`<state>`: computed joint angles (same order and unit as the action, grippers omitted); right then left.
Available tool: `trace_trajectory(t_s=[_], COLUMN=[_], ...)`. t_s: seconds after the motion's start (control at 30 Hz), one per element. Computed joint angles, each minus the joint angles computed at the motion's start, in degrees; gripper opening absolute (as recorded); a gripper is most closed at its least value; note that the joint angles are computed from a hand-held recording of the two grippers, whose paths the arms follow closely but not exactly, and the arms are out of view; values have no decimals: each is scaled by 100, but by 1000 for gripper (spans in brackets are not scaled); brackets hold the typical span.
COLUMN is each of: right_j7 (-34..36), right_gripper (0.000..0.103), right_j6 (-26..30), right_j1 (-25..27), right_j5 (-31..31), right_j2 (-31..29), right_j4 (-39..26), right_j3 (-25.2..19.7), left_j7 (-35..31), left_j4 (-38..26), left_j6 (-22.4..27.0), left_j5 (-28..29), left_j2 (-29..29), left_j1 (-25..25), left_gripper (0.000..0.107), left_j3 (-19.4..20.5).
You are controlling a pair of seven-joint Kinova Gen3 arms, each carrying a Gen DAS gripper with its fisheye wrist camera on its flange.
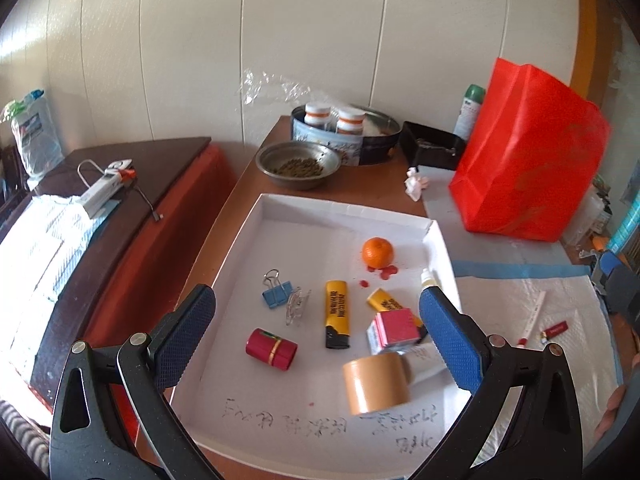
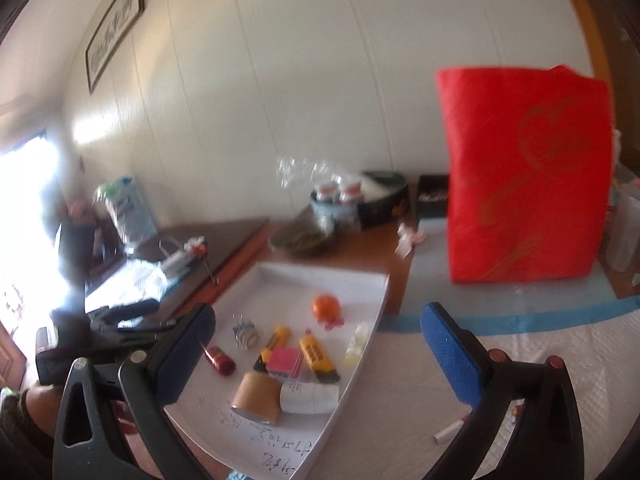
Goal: Organize rigid objects
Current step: 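Swing both tools back over the pad toward the white charger and red lighter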
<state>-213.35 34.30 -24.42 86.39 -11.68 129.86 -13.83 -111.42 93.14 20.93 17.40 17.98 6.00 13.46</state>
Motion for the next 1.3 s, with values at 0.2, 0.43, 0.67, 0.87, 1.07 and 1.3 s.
trace_trajectory(t_s=[0.2,0.43,0.67,0.87,1.07,1.3], right_j7=[-267,-372,-537,-422,159,1080], right_gripper=[103,103,103,103,103,103], right_j6=[550,939,1605,1996,1927,1881], right_j1=[-110,-240,-182,258,607,894], right_j5=[-89,-268,-657,-1503,-2355,-2990], right_j2=[-357,-638,-1079,-1890,-2612,-3300], right_j4=[195,375,616,946,1170,1342], right_j3=[-272,-545,-821,-935,-730,-441], left_j7=[-240,-503,-1344,-1273,-1169,-159], left_j4=[353,708,1036,1024,750,239], left_j6=[-159,-261,-150,111,421,566], left_j5=[167,403,1238,1047,742,-240], left_j2=[-407,-807,-1038,-828,-260,481], left_j1=[-69,3,-69,564,1111,2155], left_gripper=[103,103,103,103,103,103], left_j3=[126,99,309,189,423,178])
